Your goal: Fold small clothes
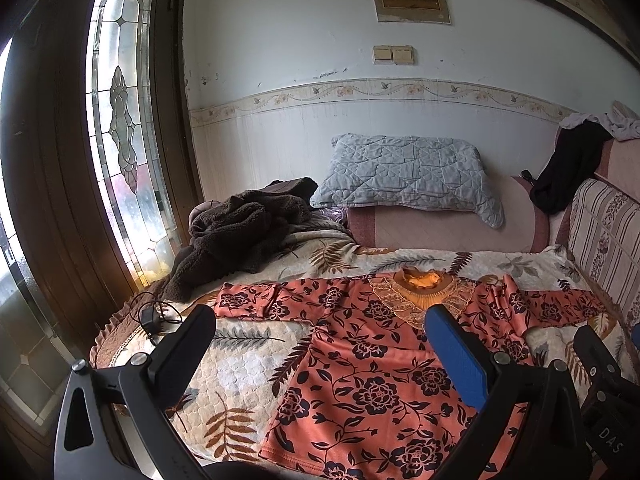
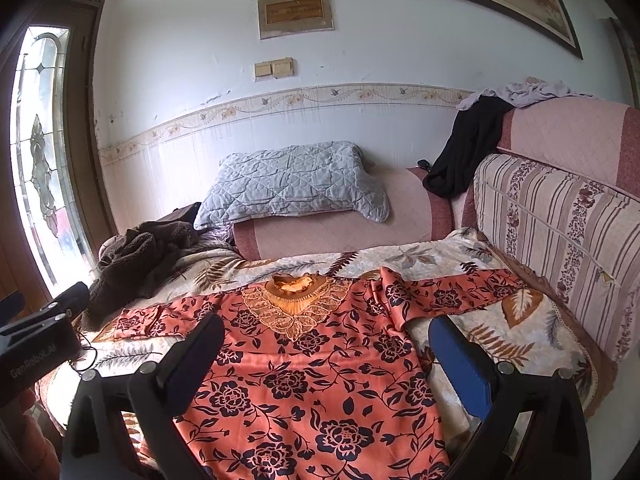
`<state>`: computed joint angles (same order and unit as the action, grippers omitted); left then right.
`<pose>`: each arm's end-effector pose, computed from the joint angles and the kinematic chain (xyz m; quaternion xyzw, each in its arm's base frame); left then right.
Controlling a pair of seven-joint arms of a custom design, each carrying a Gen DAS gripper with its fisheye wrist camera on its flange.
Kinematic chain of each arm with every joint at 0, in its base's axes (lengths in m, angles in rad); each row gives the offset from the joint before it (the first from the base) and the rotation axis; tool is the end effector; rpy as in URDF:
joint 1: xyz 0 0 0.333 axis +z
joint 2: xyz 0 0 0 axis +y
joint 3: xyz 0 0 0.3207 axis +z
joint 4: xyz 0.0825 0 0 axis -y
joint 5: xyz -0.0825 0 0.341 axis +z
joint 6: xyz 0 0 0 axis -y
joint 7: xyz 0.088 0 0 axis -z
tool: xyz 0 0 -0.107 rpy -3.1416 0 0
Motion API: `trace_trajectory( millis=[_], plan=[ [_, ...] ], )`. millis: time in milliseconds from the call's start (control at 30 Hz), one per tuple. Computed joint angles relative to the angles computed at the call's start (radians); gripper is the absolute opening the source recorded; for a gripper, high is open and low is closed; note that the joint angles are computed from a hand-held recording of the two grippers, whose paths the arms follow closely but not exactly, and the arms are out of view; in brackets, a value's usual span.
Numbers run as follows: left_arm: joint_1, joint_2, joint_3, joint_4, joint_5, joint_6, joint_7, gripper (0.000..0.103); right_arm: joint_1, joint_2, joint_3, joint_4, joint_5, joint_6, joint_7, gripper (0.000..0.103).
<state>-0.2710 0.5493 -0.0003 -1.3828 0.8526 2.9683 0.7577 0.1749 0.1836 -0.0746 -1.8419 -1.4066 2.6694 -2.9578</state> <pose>0.6747 -0.2409 0.5195 -0.5319 0.6665 -0.3742 0.3644 0.5995 0.0929 0.5024 -0.4248 0.7384 -0.4277 0.3023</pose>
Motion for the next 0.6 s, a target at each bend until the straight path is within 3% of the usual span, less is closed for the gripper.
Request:
trace_trajectory(
  millis=[367,600],
  plan=[
    [0.012,0.074,-0.03,0.101,-0.073,-0.031,0.088,0.103,0.007,0.057,-0.015,0.07,0.025,0.004,-0.024,0.103],
    [0.01,0.168,-0.048,0.235,-0.147,-0.087,0.182,0.103,0.008,0.119,-0.039,0.14,0.041,0.021,-0.035,0.103]
  ],
)
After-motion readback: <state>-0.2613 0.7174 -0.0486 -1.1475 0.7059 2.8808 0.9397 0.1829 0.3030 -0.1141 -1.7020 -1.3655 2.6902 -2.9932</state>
